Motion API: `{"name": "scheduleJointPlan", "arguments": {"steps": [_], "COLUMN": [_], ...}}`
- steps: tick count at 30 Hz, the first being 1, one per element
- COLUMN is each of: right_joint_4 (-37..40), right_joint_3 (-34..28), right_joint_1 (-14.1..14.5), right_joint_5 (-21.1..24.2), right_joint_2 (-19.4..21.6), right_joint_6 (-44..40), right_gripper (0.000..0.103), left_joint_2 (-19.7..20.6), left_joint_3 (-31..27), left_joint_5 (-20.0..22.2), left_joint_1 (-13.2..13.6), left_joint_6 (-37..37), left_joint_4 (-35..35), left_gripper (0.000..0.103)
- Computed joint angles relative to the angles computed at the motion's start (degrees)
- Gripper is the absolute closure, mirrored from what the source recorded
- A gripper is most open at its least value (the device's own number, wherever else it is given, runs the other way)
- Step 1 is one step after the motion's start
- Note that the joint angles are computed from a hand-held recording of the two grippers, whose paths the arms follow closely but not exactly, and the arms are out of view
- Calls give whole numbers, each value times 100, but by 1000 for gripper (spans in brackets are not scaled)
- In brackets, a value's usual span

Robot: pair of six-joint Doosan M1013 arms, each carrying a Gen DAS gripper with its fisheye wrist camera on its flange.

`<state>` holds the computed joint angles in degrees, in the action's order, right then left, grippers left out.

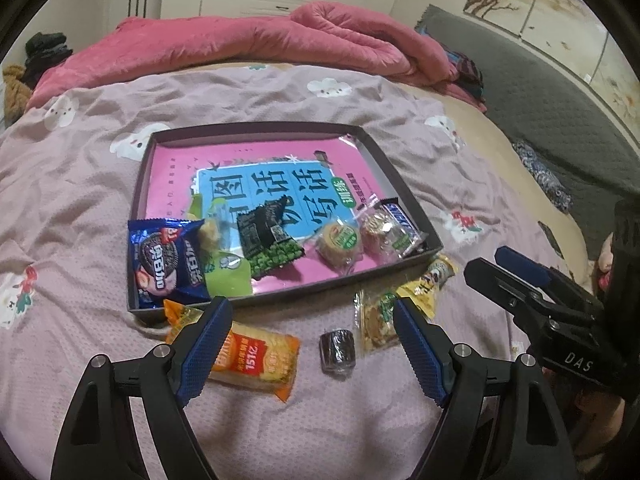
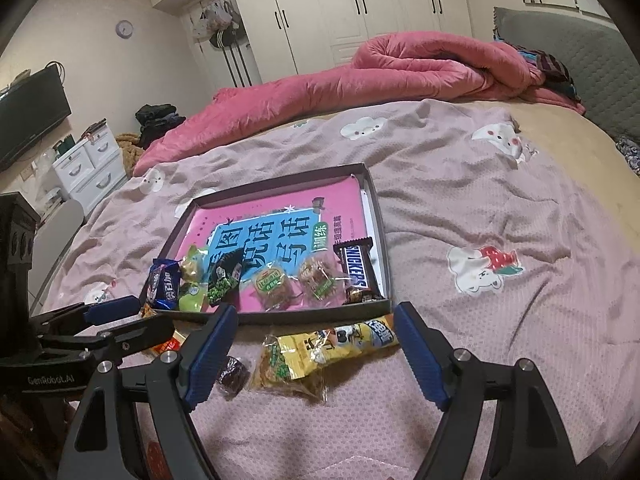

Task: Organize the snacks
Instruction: 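Withdraw both tools from the tray toward the remaining snacks, then move the left tool to the dark round snack while the right tool approaches the yellow snack bar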

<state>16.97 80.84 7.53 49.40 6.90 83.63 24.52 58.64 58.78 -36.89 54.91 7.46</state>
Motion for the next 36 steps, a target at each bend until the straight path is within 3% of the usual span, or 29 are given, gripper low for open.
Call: {"name": "scheduleJointPlan", "arguments": {"steps": [9, 20, 31, 36], "right_joint_4": [-45, 292, 761, 1087], "right_joint_3": [25, 21, 70, 88], "right_joint_1": [-12, -191, -391, -466], "right_joint_5": [86, 603, 875, 897], "right_joint_2": [-5, 125, 266, 333], "right_joint_6": [87, 531, 934, 994], "right_gripper": [23, 23, 23, 33], "left_joint_2": [73, 193, 210, 222], "left_joint_3": [-41, -78, -5, 3], "left_joint_5": [179, 398, 262, 229], "left_joint_1": [-8, 10, 61, 69], "left_joint_6": [221, 560, 788, 798], "left_joint_4": [-286, -801, -1258, -1302], "left_gripper": [19, 19, 20, 21]}}
